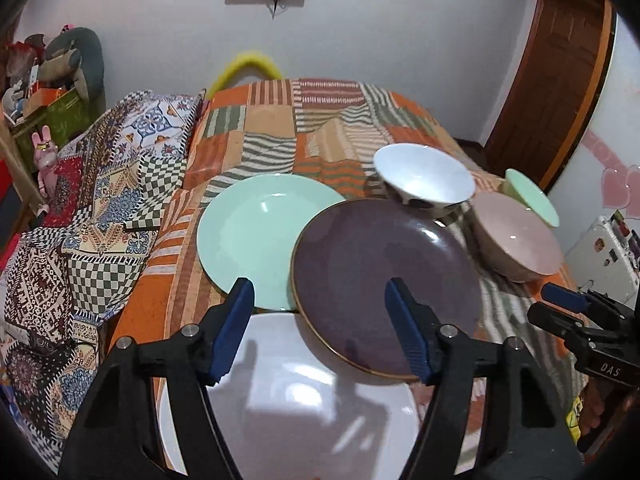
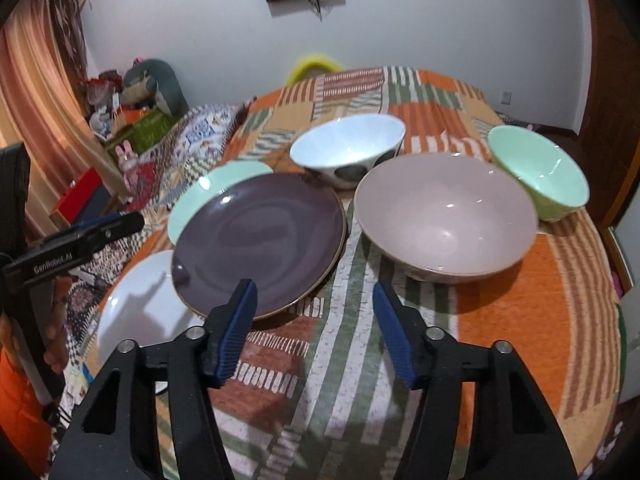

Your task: Organize plates and bowls

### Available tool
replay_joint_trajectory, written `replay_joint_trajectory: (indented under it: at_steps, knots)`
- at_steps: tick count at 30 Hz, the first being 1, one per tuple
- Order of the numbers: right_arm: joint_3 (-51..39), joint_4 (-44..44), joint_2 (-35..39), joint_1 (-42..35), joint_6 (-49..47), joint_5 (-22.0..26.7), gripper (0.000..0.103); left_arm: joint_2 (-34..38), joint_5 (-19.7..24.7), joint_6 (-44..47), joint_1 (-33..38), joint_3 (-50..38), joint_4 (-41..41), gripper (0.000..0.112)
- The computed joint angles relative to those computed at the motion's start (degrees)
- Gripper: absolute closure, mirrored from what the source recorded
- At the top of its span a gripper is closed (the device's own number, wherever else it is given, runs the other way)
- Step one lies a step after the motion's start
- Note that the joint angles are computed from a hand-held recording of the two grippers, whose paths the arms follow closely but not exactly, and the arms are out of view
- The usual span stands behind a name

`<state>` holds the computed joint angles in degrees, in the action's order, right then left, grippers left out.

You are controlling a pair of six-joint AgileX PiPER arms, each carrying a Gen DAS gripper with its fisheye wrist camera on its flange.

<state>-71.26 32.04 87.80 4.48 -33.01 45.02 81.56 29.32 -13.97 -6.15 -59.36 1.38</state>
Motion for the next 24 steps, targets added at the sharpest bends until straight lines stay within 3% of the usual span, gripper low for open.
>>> replay_joint_trajectory:
  at_steps: [4,7,14,19,24]
  knots:
    - [-1.81,0.04,2.93,0.40,1.21,0.27,0.048,5.08,0.09,6.06,2.87,-2.84,-5.06,0.059]
    - [-3.47,-0.61,5.31,0.73,2.91,1.08,0.056,8.62,0.02,10.64,5.02,-4.68,-9.43,0.067]
    - [-6.06,-2.90,8.82,2.02,6.36,2.17,0.060,14.39,-0.62,14.48,6.59,-7.97,-12.44,0.069]
    - [-8.21,-3.00,10.57,2.47,7.19,3.44,0.063,17.97,0.67,19.13,7.80,-10.71,-17.04,0.089]
    - [-10.59,-3.76,12.46,3.18,8.57,4.43,0.063,19.35,0.69,23.27,8.42,-11.20,-21.35,0.094]
